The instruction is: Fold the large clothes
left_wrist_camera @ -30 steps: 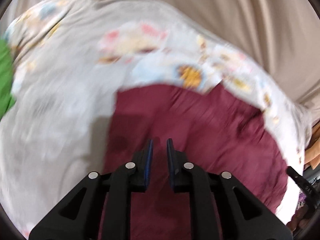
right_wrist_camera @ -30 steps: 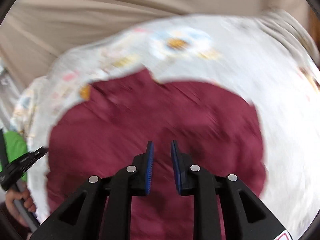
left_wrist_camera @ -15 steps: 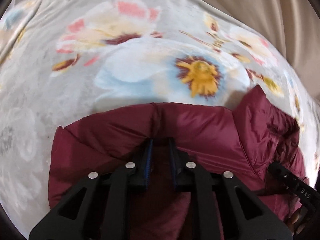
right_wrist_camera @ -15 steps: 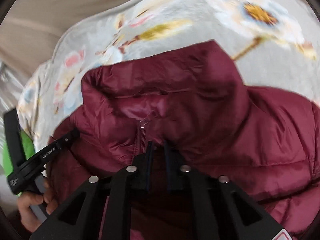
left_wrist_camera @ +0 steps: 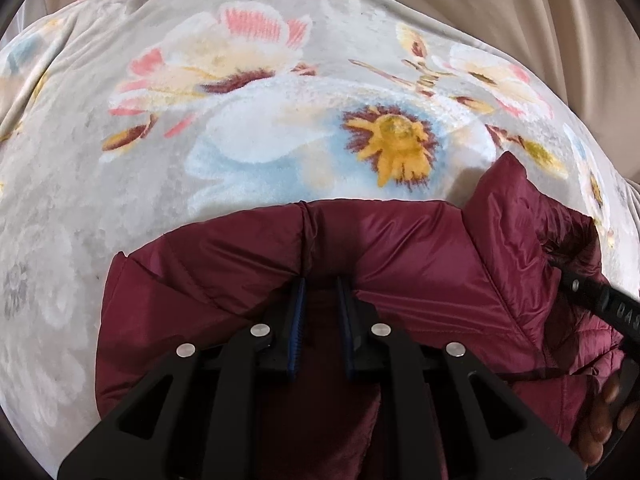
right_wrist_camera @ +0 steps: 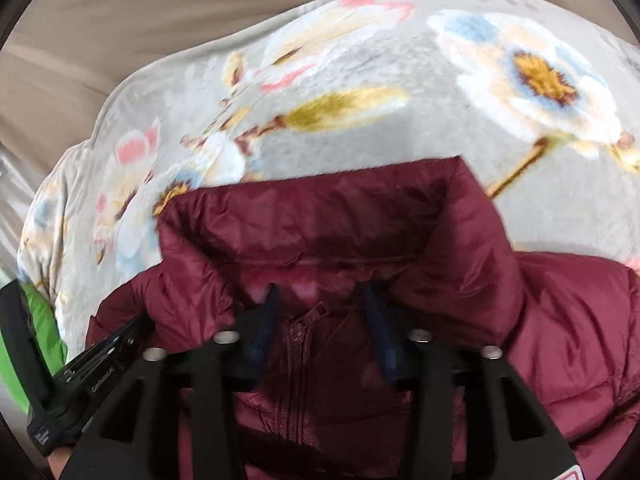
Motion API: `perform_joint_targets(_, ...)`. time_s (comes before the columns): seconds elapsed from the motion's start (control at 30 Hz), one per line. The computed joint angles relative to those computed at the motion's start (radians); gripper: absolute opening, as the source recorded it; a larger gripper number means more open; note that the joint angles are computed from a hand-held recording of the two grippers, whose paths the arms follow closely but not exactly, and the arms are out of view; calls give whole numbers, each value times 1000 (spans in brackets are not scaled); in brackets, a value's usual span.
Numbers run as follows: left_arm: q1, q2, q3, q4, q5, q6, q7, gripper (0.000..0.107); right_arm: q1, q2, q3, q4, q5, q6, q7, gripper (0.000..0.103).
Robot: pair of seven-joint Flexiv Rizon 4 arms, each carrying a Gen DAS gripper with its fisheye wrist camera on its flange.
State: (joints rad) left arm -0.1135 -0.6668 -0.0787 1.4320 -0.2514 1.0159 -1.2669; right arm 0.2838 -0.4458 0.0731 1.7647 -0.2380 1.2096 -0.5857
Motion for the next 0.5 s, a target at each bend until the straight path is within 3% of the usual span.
perform_joint_targets(0.1, 6, 5, -6, 6, -7, -2, 4, 15, -52, 81, 101, 96, 110, 65, -128, 3)
perform_joint_targets(0.13, 8, 6, -7, 8, -10, -4, 5, 15, -47, 105, 106, 128, 106, 86, -125, 3)
perform_joint_targets(0.2, 10, 6, -10, 11, -18, -1, 4, 15, 23, 186, 43, 239, 19, 140, -48, 3)
perform_joint_targets(0.23, 8, 6, -9, 12, -17, 3, 3, 15, 71, 225, -19, 295, -81, 160, 43, 4)
perform_joint_targets(0.3, -1, 6, 0, 12, -7, 10, -5, 15, 96, 250, -80, 334, -225, 175, 168, 16)
perform_joint_targets(0.33, -4, 6, 4, 11, -2, 11, -9, 15, 82, 235, -76, 317, -232, 172, 176, 19)
perform_joint_targets(0.47, -9, 5, 10, 3, 14, 5, -15, 15, 7, 116, 4, 151, -131, 116, 72, 22)
perform_joint_targets(0.5, -7, 5, 8, 5, 15, 8, -12, 15, -5, 94, 19, 117, -100, 89, 44, 32)
